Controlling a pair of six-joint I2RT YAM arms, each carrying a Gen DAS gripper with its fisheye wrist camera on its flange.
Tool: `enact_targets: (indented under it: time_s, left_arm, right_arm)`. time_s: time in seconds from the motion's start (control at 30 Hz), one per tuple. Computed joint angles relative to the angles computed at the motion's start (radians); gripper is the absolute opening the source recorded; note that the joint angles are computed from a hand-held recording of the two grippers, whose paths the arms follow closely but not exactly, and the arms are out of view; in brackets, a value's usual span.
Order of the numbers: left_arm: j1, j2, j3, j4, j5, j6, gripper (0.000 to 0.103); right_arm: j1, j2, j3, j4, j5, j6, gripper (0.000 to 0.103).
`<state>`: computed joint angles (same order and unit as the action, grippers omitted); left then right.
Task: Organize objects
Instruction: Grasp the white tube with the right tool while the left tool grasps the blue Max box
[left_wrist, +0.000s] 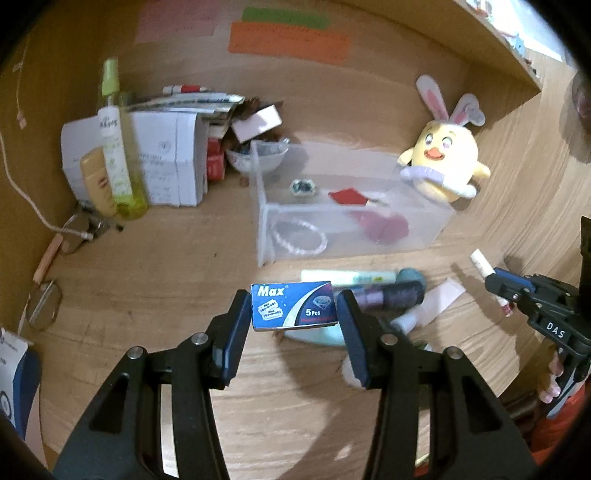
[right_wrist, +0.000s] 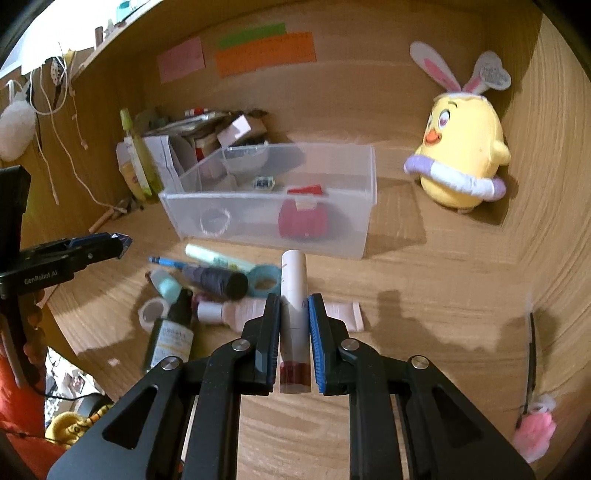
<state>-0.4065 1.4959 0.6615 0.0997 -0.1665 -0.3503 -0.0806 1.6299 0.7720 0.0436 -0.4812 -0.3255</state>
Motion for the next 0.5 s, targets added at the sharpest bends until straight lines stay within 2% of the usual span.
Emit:
enact_targets:
  time_s: [0.5]
  left_arm:
    - [-0.014,0.016,0.097,0.030,0.003,0.023,0.048]
  right_arm:
    - [0.055,-0.017,0.077,0.065,-0.018,0.028,0.014]
